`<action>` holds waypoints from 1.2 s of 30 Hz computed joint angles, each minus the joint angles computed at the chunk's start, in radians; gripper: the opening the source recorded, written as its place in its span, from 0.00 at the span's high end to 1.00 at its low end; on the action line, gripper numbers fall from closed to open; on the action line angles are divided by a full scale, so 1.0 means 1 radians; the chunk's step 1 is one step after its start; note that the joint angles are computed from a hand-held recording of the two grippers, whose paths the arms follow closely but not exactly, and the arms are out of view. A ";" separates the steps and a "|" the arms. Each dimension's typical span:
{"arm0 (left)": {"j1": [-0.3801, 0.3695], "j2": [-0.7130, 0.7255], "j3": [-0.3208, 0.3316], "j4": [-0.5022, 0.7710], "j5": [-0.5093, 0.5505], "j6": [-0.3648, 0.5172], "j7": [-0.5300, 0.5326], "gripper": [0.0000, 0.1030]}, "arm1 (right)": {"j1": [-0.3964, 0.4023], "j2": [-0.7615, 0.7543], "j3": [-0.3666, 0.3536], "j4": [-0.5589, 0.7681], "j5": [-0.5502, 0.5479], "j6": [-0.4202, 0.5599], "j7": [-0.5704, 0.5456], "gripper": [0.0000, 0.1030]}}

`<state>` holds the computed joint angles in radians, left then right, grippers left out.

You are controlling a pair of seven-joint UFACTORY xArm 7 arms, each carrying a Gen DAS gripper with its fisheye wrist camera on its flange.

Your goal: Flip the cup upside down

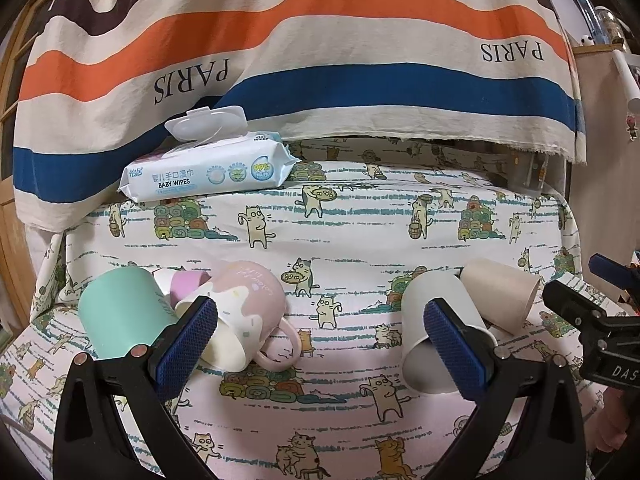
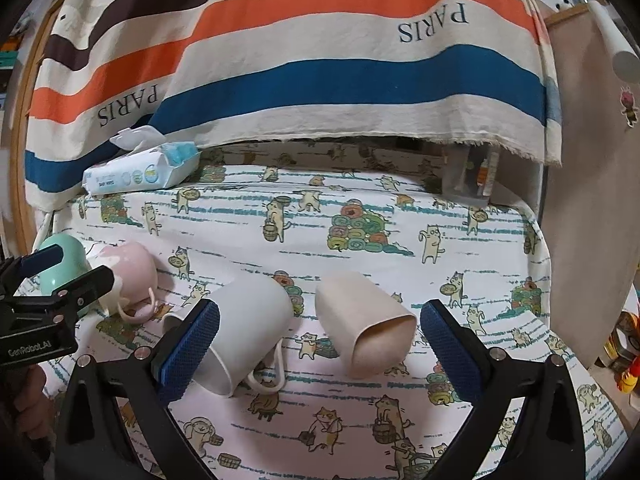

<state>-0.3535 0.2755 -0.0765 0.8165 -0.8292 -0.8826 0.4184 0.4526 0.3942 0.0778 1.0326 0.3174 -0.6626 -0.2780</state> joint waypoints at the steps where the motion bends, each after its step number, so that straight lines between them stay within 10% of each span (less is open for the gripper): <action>1: -0.001 0.000 -0.001 0.001 -0.002 0.001 -0.002 0.00 | -0.001 0.000 0.001 0.000 -0.001 0.001 0.001 0.02; 36: 0.003 -0.005 0.001 -0.002 -0.004 0.005 0.002 0.00 | 0.016 0.004 -0.015 0.019 0.064 0.028 -0.009 0.01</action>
